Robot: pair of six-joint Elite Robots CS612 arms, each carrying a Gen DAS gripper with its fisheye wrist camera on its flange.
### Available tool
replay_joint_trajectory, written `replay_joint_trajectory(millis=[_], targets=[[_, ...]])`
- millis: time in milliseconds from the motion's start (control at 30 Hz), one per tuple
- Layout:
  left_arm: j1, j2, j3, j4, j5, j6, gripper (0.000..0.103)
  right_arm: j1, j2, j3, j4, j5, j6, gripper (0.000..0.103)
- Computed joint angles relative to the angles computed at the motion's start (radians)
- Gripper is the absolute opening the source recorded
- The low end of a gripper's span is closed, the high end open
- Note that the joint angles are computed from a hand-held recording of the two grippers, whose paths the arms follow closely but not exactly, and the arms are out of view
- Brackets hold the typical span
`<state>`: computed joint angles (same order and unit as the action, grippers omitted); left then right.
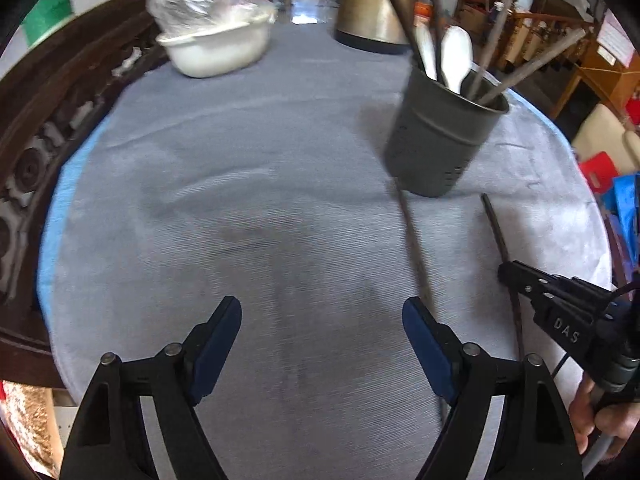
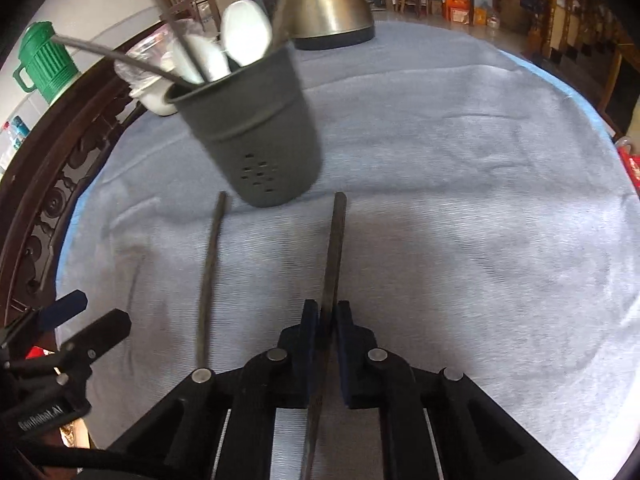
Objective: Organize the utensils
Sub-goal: 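Close the left tool on one dark chopstick while the right tool grasps the other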
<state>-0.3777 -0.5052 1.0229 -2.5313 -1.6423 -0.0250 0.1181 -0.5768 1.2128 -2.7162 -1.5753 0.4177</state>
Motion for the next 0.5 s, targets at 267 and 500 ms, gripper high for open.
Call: replay_joint_trajectory(millis=[267, 500], targets=[[-0.011, 0.067, -0.135, 0.133, -0.095, 0.042, 0.057, -0.033, -0.023, 0.023, 0.055, 0.007, 0.000, 0.011], [-0.015, 0.104, -0.199, 0.171, -0.121, 0.056, 0.031, -0.067, -0.011, -0.007, 0.077, 0.097, 0.034, 0.013]])
